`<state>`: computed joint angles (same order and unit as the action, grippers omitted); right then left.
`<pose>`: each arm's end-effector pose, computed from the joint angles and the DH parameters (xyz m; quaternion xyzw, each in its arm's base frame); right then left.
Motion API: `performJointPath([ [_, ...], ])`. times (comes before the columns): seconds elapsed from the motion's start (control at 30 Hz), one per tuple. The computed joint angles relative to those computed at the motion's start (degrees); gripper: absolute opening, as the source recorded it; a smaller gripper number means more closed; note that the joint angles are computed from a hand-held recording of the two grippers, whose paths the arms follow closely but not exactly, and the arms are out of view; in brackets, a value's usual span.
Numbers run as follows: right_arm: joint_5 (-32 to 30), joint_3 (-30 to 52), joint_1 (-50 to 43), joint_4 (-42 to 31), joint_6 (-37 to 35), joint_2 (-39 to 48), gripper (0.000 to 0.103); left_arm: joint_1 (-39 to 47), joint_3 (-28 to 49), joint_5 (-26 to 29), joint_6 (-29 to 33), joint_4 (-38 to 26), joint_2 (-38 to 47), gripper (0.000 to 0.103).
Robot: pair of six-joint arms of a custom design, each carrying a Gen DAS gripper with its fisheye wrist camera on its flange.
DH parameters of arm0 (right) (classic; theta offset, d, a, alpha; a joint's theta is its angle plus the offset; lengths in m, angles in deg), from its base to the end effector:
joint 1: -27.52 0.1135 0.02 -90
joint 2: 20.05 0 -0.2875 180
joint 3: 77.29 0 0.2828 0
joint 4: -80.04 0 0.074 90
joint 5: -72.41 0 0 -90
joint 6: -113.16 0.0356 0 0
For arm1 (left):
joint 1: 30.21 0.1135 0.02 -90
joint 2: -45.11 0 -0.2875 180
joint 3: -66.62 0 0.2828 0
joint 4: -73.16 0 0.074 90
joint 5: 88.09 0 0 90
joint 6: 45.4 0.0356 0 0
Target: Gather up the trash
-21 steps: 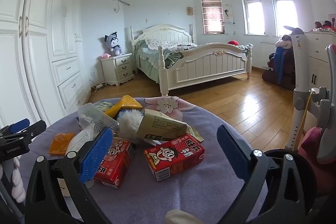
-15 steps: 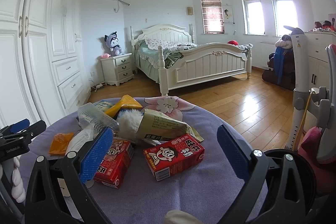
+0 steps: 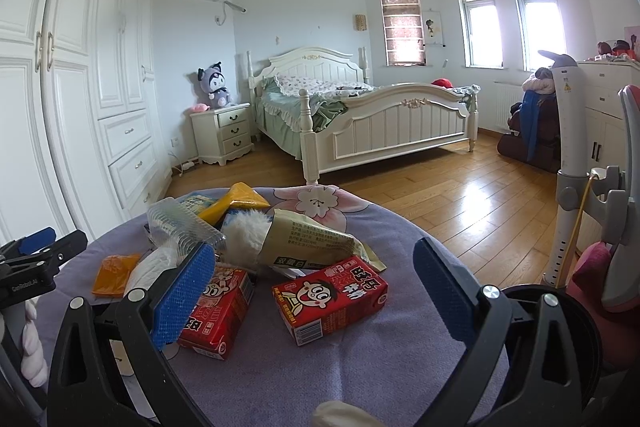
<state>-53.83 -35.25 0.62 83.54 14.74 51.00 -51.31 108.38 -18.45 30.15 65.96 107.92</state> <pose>0.2473 -0.1019 0.2040 -0.0347 0.8200 0.0968 0.5630 0.2350 -0.0774 0.2168 -0.0415 0.8486 -0.0097 0.5273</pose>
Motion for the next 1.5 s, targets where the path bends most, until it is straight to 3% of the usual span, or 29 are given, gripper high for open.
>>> performJointPath([
  [0.6,-0.15,0.06,-0.22,0.11,-0.12,0.27,0.098,-0.3,-0.02,-0.29,-0.13,-0.01,-0.02,0.099],
  [0.7,-0.28,0.38,-0.59,0.02,-0.17,0.71,0.098,2.94,-1.83,2.51,0.78,-0.84,-2.96,0.099],
  [0.8,-0.11,1.52,-0.33,-1.55,-0.76,1.77,0.098,7.38,-0.44,9.16,1.2,-2.74,-1.82,0.099],
  [0.97,-5.61,12.71,0.9,-17.88,-12.17,8.42,0.098,23.08,4.28,29.63,8.02,-12.29,0.82,0.099],
  [1.03,-7.36,18.13,2.61,-24.79,-14.98,10.18,0.098,26.3,6.08,31.26,12.85,-13.95,3.43,0.099],
  [1.2,-5.52,29.67,11.06,-37.77,-23.34,14.55,0.098,28.66,15.66,32.21,19.8,-26.75,14.79,0.098],
  [1.4,5.27,33.27,21.95,-40.04,-29.05,19.62,0.083,27.6,17.58,37.19,17.88,-21.37,22.65,0.088],
  [1.43,8.15,33.7,23.39,-39.92,-29.27,20.82,0.076,27.31,18.56,37.29,17.47,-21.52,24.22,0.085],
  [1.47,10.8,34.57,24.58,-40.56,-29.39,22.33,0.071,26.99,19.5,37.24,17.38,-21.95,25.61,0.076],
  [1.5,11.05,35.9,24.55,-42.45,-29.88,23.78,0.058,26.5,20.44,36.88,17.42,-22.26,26.99,0.066],
])
